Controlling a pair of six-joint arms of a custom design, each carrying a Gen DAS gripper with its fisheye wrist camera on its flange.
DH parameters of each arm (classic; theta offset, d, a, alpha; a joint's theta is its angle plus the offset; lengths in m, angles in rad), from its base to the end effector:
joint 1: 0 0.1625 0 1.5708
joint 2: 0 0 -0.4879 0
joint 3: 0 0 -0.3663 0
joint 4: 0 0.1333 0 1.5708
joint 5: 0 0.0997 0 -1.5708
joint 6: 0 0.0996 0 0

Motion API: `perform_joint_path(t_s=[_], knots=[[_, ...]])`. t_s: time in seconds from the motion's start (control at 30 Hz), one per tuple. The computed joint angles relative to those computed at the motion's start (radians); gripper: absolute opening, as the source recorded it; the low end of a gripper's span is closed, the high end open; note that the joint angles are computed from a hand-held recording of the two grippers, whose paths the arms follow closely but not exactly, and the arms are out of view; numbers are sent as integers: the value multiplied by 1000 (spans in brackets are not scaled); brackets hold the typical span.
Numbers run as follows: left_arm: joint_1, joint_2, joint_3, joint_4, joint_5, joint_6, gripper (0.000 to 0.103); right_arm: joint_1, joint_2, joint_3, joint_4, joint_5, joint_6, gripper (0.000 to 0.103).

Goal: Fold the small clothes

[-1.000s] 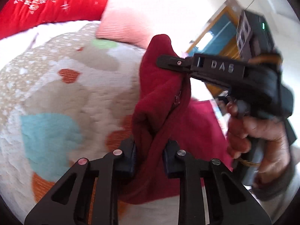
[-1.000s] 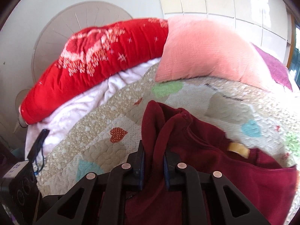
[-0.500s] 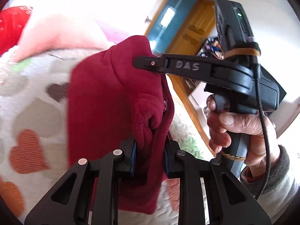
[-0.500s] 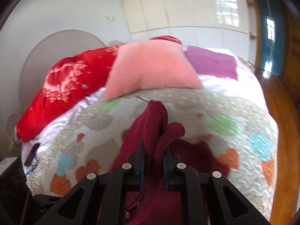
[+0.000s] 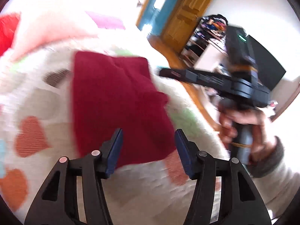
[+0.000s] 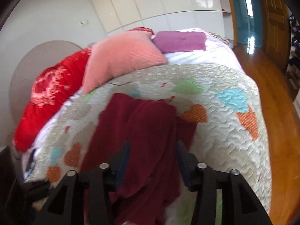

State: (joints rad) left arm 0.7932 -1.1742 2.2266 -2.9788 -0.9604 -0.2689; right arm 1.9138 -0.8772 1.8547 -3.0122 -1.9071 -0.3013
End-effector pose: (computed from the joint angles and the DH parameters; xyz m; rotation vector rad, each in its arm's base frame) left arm -0.2094 -0.4841 0.2526 0.5244 2.6167 -0.8342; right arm 0.3125 -0.5764 0.1945 0.7644 -2.6378 0.6577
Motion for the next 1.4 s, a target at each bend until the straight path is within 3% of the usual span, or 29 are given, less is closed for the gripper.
perform_joint_path(t_s=[0.07,0.17,0.2,0.27,0.3,0.37,0.47,0.63,0.7,0.8,0.93,0.97,1.0,1.03,1.13,1.17,1.23,1.3,1.33,1.4], knots=[[-8,-3,18,-4,104,-1,57,2,-26,43,23,46,29,51],[14,16,11,38,142,-75,56,-12,-29,76,69,103,75,50],[27,24,13,42,129,-91,56,-11,-20,80,72,98,76,36],[60,51,0,52,112,-112,56,10,5,91,35,12,33,14],[66,34,30,39,109,-112,56,26,12,104,-7,-49,1,14],[62,36,54,1,111,-105,57,36,5,132,-69,-100,-42,13],[52,57,65,-8,129,-116,57,29,39,129,-113,-199,-84,13],[34,38,63,47,161,-156,57,-3,15,128,-85,-101,-24,15],[20,27,69,23,198,-148,57,-17,-23,139,-75,-34,24,30],[9,33,63,-2,245,-138,57,5,-22,131,-144,-61,20,49],[27,63,33,5,230,-123,57,7,19,50,-96,-87,65,49],[30,71,29,8,229,-122,57,1,41,17,-74,-83,73,40],[35,79,23,14,223,-121,57,-6,56,-6,-57,-72,69,18],[38,88,20,15,219,-120,57,-10,74,-32,-31,-68,60,9],[32,113,14,2,247,-97,60,4,125,-85,-56,-130,-28,6],[34,119,10,-6,245,-84,66,14,139,-94,-98,-162,-81,4],[37,137,5,-36,248,-72,73,25,190,-127,-181,-273,-174,1],[38,148,-2,-25,260,-79,79,17,219,-157,-144,-342,-163,0],[35,155,1,-35,269,-72,80,4,218,-160,-93,-342,-139,0],[30,159,8,-51,280,-64,80,-15,183,-124,-97,-269,-93,0]])
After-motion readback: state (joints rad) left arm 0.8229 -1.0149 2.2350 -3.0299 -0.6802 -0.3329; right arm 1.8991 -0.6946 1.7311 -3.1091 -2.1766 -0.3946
